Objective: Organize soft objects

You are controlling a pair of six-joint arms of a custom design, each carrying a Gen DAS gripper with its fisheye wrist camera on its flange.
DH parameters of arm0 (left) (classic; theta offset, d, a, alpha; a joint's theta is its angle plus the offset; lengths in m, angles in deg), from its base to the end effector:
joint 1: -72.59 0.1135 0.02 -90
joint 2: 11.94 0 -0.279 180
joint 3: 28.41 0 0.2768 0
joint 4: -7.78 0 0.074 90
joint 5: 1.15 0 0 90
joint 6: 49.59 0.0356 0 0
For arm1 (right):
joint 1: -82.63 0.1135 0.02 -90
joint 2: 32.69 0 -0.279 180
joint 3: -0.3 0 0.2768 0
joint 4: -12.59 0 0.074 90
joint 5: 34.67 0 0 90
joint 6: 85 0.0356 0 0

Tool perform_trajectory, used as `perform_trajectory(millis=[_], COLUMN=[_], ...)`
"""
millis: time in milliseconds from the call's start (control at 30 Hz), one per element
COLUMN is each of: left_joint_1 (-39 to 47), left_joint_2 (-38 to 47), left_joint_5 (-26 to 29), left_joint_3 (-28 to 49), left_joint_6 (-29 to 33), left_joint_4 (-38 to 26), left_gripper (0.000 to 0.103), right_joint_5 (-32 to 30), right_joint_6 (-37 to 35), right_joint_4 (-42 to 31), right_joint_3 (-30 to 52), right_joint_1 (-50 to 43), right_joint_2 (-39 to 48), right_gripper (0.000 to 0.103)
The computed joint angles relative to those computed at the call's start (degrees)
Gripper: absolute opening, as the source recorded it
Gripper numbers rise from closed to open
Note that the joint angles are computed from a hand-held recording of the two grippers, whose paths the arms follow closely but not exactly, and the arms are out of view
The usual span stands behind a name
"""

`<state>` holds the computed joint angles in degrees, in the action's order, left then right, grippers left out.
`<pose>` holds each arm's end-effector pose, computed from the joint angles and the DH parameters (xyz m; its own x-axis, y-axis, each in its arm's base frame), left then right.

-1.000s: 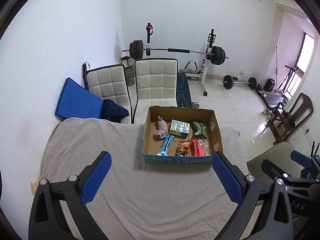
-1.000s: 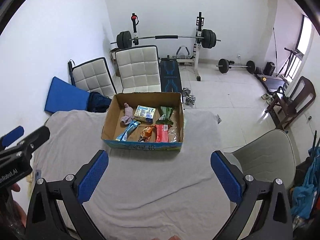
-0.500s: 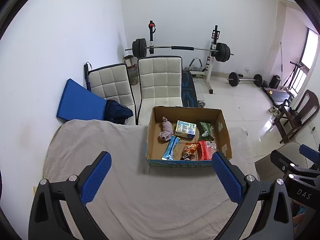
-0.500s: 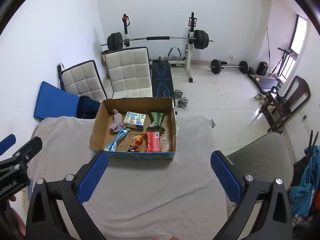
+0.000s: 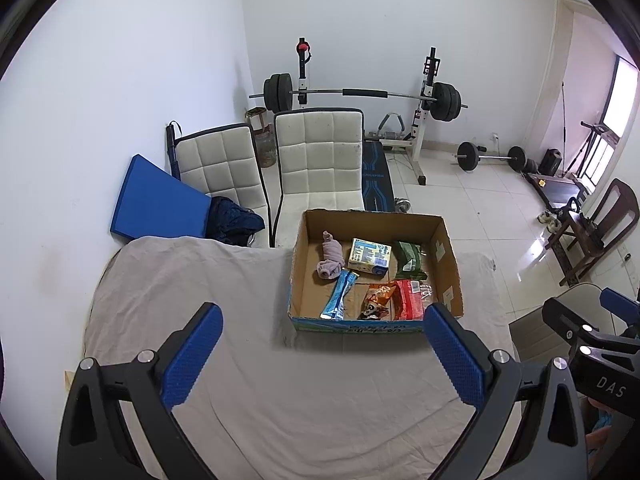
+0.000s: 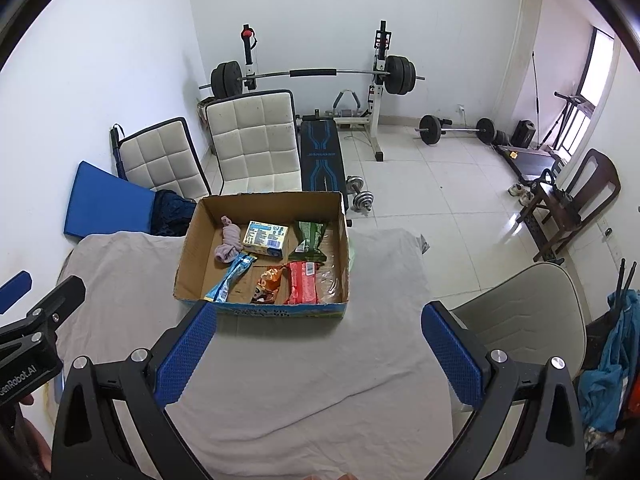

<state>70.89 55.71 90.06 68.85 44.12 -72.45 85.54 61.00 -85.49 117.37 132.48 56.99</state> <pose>0.2240 -0.0074 0.4236 -0.7682 0.0875 -0.6342 0.0930 0.9954 0.0248 0.2064 0.2169 0.4210 -0.7990 0.1640 -0.5786 0.1951 0.9807 0.0086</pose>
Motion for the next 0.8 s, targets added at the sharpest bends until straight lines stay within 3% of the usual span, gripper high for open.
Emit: perform_trajectory(millis=[800], left_joint_1=[-1.3], left_joint_2=[-1.2], left_joint_5=[-1.1], left_joint_3=[-2.6], left_joint_6=[-1.2], left_joint_4=[1.6], left_gripper=[0.103], right_joint_5=[1.7], right_joint_6=[-1.2], right_joint_4=[-1.4], right_joint_3=[2.1], right_joint_1=[0.3], right_joint_2=[0.6], right_gripper=[0.103])
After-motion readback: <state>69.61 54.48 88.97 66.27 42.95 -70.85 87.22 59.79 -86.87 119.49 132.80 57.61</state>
